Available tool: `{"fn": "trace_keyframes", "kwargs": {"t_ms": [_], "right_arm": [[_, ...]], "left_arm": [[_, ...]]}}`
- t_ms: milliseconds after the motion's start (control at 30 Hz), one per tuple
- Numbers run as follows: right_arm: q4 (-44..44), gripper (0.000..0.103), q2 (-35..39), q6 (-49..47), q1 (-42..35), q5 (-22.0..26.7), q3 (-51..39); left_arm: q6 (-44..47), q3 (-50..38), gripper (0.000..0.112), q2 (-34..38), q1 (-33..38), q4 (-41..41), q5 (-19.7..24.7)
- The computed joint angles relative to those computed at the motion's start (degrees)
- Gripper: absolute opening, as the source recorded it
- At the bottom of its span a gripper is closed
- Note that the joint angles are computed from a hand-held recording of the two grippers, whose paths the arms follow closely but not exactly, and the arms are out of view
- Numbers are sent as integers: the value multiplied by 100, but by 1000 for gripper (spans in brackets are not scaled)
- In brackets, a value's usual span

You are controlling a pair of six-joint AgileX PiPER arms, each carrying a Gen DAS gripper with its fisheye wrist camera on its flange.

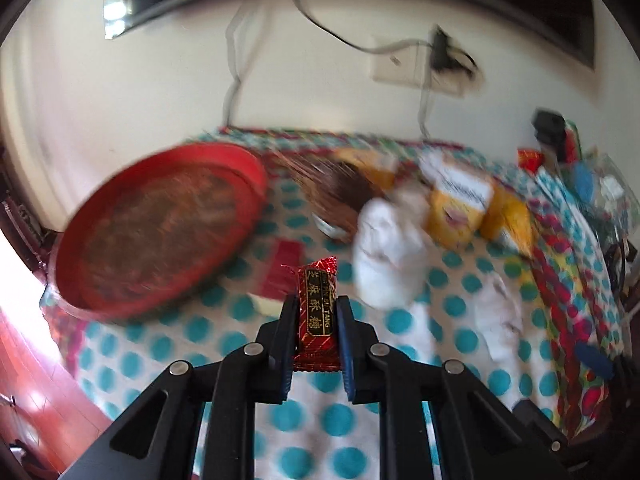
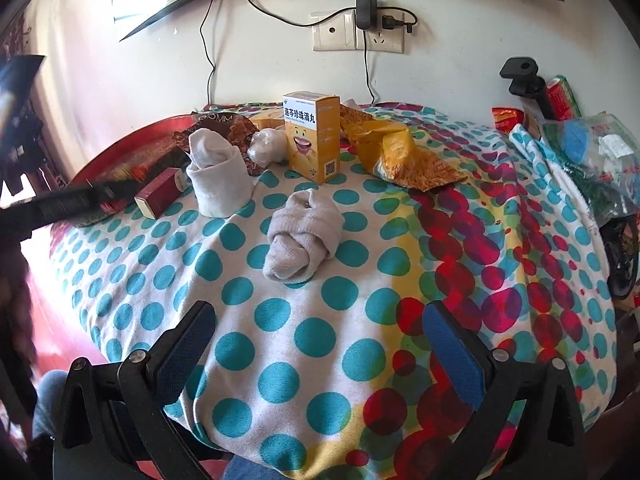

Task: Organize objects
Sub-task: 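Carry the red candy bar into the red tray and release it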

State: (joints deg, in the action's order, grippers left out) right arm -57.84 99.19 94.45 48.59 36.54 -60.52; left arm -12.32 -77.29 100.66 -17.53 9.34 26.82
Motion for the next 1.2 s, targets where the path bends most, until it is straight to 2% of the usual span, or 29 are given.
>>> {"fn": "trace_keyframes", "kwargs": {"t_ms": [200, 400, 567, 733, 867, 1200], "right_arm": [[99, 103, 91, -182, 69, 75, -107], [77, 103, 111, -174, 105, 59, -104], [174, 103, 189, -263, 89, -24, -137], [189, 103, 297, -346, 125, -55, -212], [277, 103, 359, -480, 99, -162, -237], [321, 103, 321, -456, 7, -349, -164]], "left_arm": [[565, -791, 18, 209, 829, -285, 392], [674, -1986, 18, 1001, 1691, -276, 1008], [465, -2851, 18, 1705, 2103, -142, 1475], [425, -3406, 18, 2182, 2201, -142, 1782], [106, -3768, 18, 2529, 2144, 185, 2006], [24, -4138, 19, 2852, 2098, 189, 2161]]}}
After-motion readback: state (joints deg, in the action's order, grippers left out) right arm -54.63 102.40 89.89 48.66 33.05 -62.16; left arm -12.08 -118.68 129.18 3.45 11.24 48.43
